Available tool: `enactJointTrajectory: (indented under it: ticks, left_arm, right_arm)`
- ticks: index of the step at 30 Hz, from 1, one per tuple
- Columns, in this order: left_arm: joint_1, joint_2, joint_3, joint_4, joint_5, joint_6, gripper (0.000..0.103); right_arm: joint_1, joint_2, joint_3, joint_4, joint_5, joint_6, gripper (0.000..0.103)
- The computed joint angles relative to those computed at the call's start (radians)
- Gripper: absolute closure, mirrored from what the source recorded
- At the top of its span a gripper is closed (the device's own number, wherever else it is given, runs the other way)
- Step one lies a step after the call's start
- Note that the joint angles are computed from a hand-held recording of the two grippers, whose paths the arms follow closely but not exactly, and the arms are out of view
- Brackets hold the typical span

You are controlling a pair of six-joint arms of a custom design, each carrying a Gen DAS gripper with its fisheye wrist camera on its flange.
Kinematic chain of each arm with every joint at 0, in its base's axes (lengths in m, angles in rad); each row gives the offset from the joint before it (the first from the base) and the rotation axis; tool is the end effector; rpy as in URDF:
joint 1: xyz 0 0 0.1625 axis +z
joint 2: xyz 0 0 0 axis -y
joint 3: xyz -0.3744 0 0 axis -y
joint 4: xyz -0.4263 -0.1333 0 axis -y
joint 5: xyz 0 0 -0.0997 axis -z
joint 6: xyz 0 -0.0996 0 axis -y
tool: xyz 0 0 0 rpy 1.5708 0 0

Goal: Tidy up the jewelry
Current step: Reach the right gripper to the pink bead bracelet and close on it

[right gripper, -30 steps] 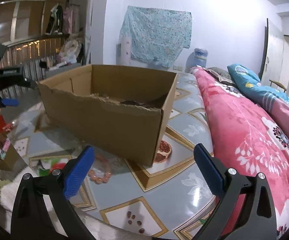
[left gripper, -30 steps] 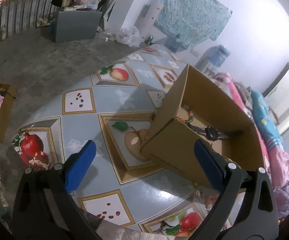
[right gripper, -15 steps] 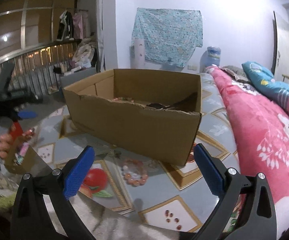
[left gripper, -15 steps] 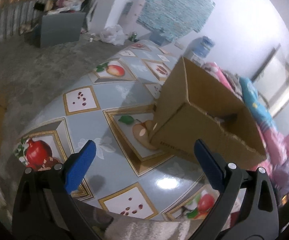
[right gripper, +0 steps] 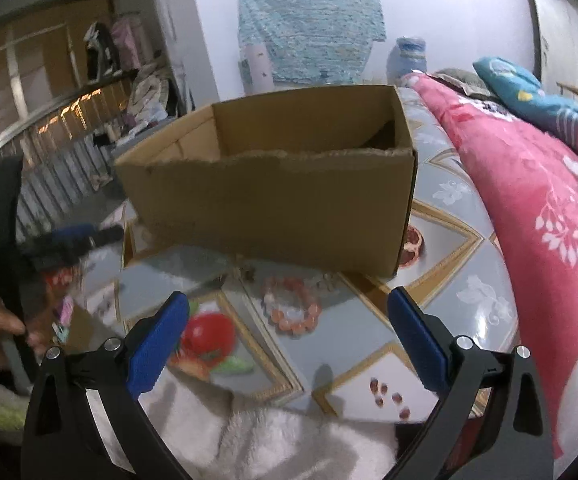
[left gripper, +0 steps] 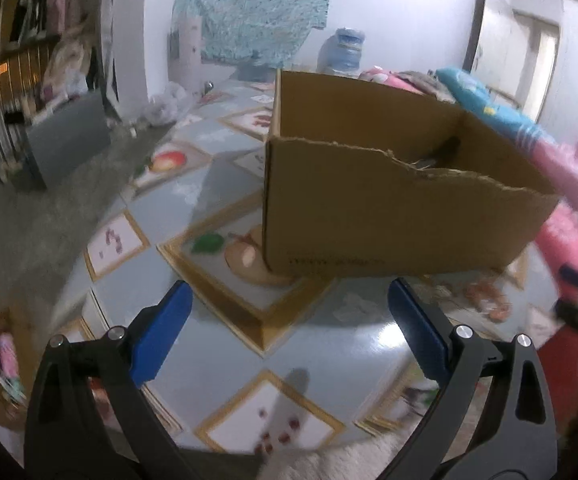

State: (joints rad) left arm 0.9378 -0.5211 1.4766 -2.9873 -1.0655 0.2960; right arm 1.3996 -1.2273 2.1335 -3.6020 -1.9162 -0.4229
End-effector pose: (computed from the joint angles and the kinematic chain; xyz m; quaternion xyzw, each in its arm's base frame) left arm -0.2671 -0.6708 -0.0329 0.3712 0.8684 -0.2589 0.2028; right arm 0.0101 -0.5260 0.2290 0.0137 -0.8383 0.4598 0.2928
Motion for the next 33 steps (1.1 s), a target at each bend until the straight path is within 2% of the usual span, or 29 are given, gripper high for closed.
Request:
enactJointTrajectory:
  ticks: [2,5,8,11,12,15,20,27,33]
  left_arm:
    - [-0.005,0.041,-0.043,-0.016,0.042,0.054,0.008]
    - [0.001,0.085,-0.101,-0.024,0.055,0.096,0.008]
    - [0.005,0.110,-0.143,-0.015,0.060,0.085,0.008]
    - [0.011,0.120,-0.171,-0.006,0.043,0.070,0.008]
    - [0.014,0.124,-0.185,0.011,0.038,0.069,0.008]
    - [0.015,0.134,-0.202,0.011,0.038,0.083,0.008]
    - [0.016,0.142,-0.215,0.006,0.037,0.093,0.008]
    - [0.016,0.086,-0.114,0.057,-0.035,0.084,0.008]
    - [-0.022,0.117,-0.076,0.065,0.060,0.195,0.008]
  right_arm:
    - [-0.011,-0.010,-0.032,0.061,0.044,0.039,0.007]
    - [-0.023,-0.012,-0.073,0.132,0.096,0.062,0.011]
    - [-0.036,-0.008,-0.120,0.214,0.130,0.106,0.026]
    - [-0.042,-0.003,-0.142,0.231,0.133,0.133,0.034]
    - [-0.041,0.001,-0.146,0.231,0.133,0.139,0.040]
    - [-0.047,0.011,-0.163,0.236,0.145,0.151,0.042]
    - [-0.038,0.010,-0.160,0.227,0.121,0.125,0.044]
    - [-0.039,-0.032,-0.081,0.245,0.050,0.080,0.044]
    - [-0.026,-0.022,-0.044,0.241,-0.021,0.037,0.044]
